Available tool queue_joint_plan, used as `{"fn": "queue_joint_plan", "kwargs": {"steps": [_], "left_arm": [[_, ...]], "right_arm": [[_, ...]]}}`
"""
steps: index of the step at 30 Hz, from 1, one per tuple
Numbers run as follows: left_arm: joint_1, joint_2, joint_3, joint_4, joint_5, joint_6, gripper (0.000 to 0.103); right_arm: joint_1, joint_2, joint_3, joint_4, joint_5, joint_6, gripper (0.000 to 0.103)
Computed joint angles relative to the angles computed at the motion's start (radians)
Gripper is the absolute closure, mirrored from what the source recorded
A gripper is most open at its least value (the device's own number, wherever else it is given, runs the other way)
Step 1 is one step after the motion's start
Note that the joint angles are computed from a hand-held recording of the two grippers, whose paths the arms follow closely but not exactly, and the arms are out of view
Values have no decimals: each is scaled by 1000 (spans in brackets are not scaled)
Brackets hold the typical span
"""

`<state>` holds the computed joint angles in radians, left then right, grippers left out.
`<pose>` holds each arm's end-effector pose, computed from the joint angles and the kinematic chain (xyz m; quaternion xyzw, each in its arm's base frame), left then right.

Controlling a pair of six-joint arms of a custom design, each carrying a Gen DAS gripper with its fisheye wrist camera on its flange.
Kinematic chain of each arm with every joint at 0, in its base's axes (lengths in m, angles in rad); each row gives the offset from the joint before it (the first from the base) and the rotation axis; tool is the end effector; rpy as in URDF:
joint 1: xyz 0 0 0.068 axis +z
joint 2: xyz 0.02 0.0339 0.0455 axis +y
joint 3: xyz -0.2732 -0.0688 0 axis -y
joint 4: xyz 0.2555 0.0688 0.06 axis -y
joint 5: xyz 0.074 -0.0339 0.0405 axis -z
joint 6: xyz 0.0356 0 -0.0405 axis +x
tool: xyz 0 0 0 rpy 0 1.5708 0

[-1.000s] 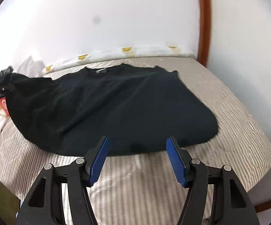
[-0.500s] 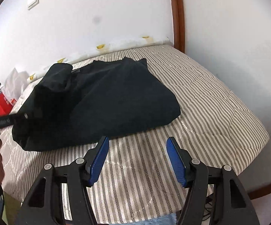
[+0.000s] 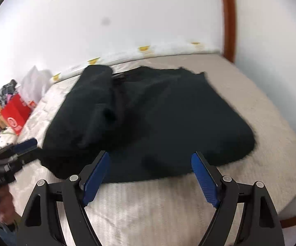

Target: Fold small clothes

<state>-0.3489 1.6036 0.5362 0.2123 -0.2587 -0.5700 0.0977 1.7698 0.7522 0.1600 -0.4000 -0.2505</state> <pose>0.2624 -0.0858 0.1099 -0.1474 0.9182 -0.0457 0.3649 0.3262 0.0459 0.1147 -0.2274 0.8925 0.1595 0.3553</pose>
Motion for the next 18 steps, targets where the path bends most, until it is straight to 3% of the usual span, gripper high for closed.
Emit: {"fn": "queue_joint_plan", "kwargs": {"steps": [4, 10, 12, 14, 17, 18], "left_arm": [[37, 29, -76, 70, 67, -19, 38], [16, 114, -64, 145, 68, -20, 38], [28, 144, -38, 147, 81, -28, 38], [30, 163, -14, 143, 77, -47, 37], [23, 196, 40, 115, 65, -61, 37], [15, 215, 66, 104, 58, -65, 37]], "right_arm": [[64, 104, 85, -12, -67, 101, 21], [99, 277, 248, -23, -150, 274, 22], [125, 312, 296, -29, -132, 300, 33], [151, 341, 351, -73, -101, 284, 61], [162, 319, 356, -70, -75, 231, 83], [150, 307, 350, -66, -96, 211, 84]]}}
